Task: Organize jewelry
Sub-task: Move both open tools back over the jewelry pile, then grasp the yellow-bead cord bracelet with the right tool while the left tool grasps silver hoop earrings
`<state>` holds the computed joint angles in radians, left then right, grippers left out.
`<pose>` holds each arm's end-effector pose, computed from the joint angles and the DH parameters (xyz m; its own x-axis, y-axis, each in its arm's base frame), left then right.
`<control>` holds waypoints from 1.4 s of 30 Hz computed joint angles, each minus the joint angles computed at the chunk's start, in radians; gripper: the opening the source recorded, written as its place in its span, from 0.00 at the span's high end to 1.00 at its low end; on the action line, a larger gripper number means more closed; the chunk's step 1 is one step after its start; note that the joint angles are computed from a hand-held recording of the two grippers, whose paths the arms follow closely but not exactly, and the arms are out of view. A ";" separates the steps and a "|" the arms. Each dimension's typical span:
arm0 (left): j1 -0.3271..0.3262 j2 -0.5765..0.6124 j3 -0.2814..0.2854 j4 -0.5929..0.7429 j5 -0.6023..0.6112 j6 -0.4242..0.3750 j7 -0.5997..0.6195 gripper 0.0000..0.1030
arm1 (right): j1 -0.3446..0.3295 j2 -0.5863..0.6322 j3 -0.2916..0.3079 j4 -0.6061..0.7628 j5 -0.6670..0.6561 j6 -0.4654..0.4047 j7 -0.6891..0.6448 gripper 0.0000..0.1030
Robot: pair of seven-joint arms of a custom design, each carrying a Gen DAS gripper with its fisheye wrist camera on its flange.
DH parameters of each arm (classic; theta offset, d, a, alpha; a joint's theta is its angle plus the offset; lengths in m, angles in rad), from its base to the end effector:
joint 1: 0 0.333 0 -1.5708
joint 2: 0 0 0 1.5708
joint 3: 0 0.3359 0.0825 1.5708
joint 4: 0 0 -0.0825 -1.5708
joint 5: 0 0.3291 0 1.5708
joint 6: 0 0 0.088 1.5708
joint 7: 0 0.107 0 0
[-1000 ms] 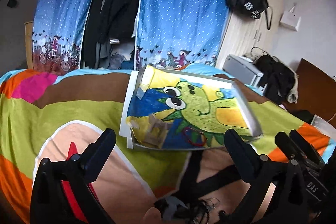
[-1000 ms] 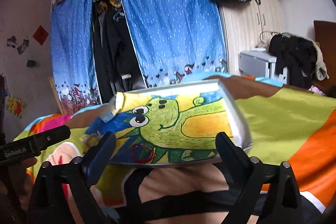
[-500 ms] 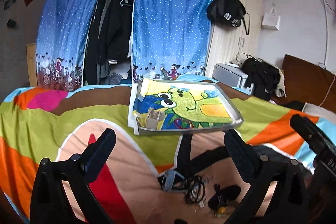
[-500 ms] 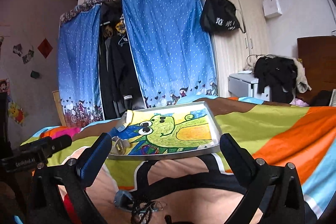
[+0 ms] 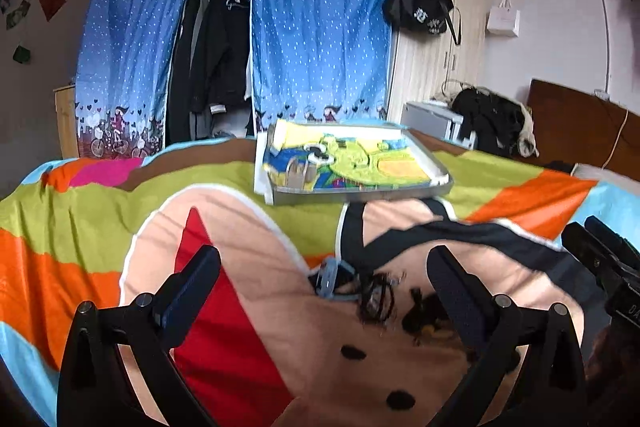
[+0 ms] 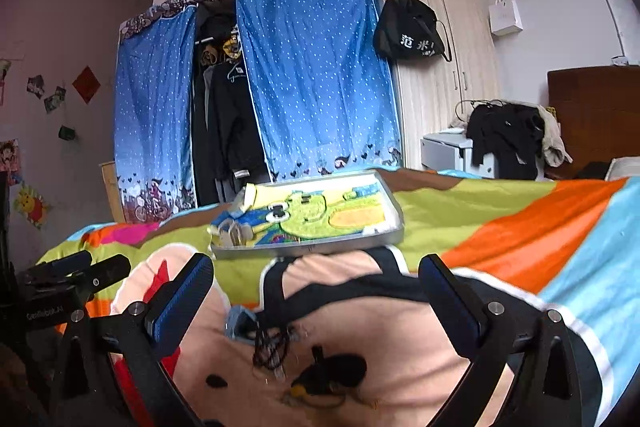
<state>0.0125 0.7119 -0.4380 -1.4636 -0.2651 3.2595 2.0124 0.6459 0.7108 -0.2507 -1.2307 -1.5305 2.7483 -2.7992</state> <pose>0.7092 -0.1735 0.4618 -0.3661 -0.9245 0.1061 -0.4277 0.0659 -0.9015 0.6393 0.3786 0.4484 -0.0336 -0.9962 -0.0805 -0.2673 0.0866 -0.9597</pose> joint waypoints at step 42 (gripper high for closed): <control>-0.082 0.152 0.122 0.185 -0.075 -0.428 0.127 0.02 | -0.042 0.054 0.061 -0.172 0.494 0.055 -0.398 0.00</control>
<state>-0.0690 0.8634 -0.3163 -1.2790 -0.3403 2.8312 2.1398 0.6042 0.7646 -0.1899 -1.4027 -1.0360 2.8032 -3.1967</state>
